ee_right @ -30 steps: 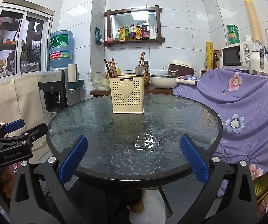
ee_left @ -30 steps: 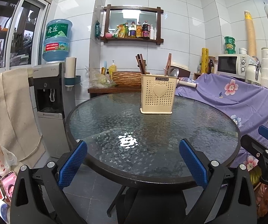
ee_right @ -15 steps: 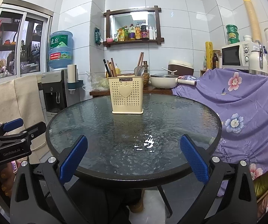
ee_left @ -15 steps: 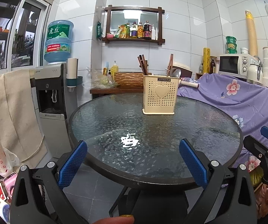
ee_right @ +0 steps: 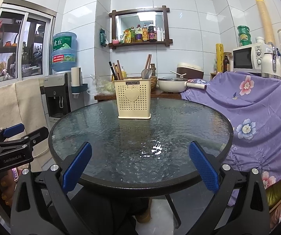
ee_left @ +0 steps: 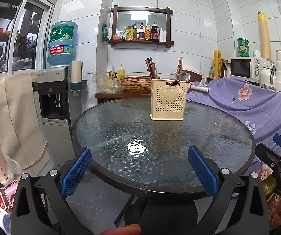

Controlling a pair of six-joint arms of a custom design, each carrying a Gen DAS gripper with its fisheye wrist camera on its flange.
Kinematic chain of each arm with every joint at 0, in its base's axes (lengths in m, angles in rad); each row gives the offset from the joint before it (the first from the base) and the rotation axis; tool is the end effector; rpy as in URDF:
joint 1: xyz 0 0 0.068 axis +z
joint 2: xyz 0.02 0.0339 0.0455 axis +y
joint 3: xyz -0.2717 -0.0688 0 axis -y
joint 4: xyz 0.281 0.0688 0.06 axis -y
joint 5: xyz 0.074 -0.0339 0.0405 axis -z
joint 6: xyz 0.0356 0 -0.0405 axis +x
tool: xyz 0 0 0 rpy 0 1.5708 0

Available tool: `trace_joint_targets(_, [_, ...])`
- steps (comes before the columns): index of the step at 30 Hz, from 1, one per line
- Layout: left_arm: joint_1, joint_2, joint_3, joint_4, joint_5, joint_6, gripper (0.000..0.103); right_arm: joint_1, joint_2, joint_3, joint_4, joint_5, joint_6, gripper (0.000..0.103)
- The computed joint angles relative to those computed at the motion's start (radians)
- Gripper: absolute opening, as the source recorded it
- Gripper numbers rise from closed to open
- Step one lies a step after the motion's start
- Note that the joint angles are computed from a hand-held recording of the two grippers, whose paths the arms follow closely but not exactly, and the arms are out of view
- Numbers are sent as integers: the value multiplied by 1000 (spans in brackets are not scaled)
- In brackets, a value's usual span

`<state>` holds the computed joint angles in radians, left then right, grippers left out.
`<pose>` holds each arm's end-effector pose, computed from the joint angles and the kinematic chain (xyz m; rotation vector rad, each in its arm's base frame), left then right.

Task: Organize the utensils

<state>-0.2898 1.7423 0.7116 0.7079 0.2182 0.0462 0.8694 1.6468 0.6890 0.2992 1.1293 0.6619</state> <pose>0.3480 -0.1118 0.1366 0.4647 1.8452 -0.3722 0.2323 0.2252 0.1345 0.3612 1.8045 -0.2051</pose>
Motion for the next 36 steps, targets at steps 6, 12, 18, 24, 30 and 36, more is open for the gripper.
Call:
trace_joint_targets(6, [1,1,0,0,1,-1,97,1,-1,3,-8,0,3,97])
trace_joint_targets(12, [2,2,-4,7,-1,1,97,1,4,5,-6,-1,3,97])
trace_joint_targets(18, [3,10,-4,14,-2,5,97,-1,1,2,-3,-4,0,97])
trace_joint_targets(24, [4,10,-6,14,0,8,97,-2,3,1,0,-4,2,97])
trace_joint_targets(30, [16,5,-16,31,37,-6,97,-5,4,0,2,-7,2,97])
trace_joint_targets(36, [8,-7,-13,10,3,6,97,-5,5,-2,6,-8,0,97])
